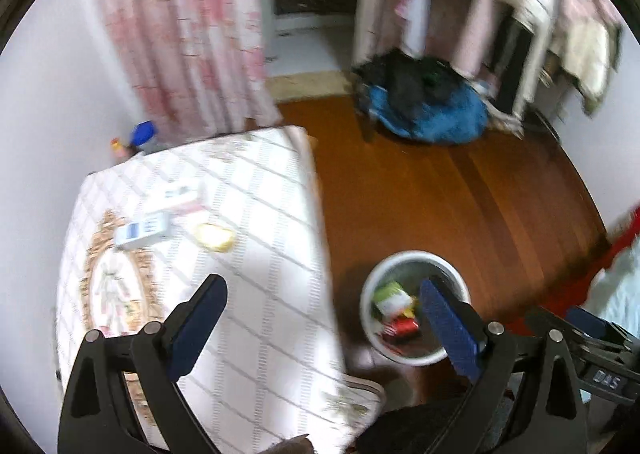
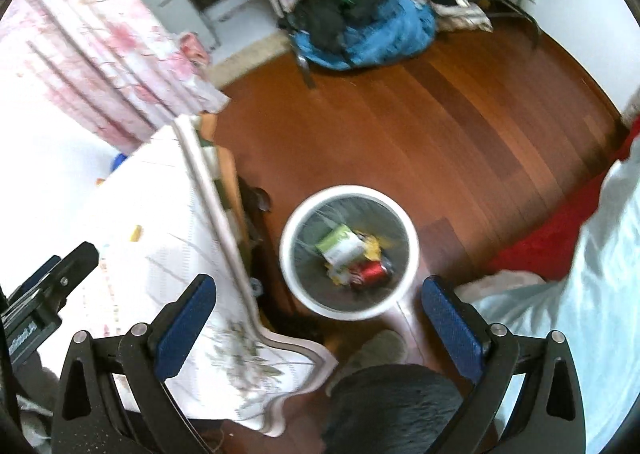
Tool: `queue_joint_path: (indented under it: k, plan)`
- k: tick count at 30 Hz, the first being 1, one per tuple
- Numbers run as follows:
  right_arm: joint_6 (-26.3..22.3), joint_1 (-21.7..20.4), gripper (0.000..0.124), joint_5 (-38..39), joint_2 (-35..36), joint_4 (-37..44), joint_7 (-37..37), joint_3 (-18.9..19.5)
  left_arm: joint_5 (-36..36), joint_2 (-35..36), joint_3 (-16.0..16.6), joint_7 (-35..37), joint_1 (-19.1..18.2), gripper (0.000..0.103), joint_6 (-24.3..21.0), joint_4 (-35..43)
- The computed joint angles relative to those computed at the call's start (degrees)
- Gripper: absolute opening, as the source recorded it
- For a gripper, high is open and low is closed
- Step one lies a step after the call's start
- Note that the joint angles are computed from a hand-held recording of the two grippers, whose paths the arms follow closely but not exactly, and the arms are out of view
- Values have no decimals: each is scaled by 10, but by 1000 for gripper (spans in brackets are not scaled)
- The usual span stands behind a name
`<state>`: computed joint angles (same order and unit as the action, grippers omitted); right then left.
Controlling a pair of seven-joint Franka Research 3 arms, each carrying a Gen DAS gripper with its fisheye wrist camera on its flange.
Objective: Collect trash
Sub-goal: 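Carry the wrapper and leaflet over the white bin and release them, then grasp the clear bottle cap with the left tool while the right tool grasps the orange peel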
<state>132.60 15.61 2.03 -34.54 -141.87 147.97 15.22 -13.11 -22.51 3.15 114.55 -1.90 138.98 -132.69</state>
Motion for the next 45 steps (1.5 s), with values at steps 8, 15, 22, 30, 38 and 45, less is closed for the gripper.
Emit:
queue_joint_path:
  k: [8, 15, 22, 30, 38, 45]
  plan:
    - [59, 42, 103, -40, 254, 208, -30, 18, 81, 124, 29, -61, 120, 99, 59, 65]
    - [69, 111, 102, -29, 532, 449, -66, -12, 113, 288, 22, -89, 209, 103, 63, 147]
    - [31, 154, 78, 18, 701, 631, -82, -58, 109, 367, -9, -65, 252, 103, 42, 199]
    - [47, 198, 9, 43, 745, 681, -107, -98, 71, 343, -35, -11, 265, 103, 49, 171]
    - [105, 213, 8, -19, 590, 460, -46, -135, -93, 254, -34, 118, 234, 102, -45, 107]
    - [127, 184, 8, -14, 544, 377, -37, -112, -90, 269, -33, 109, 193, 91, -56, 108]
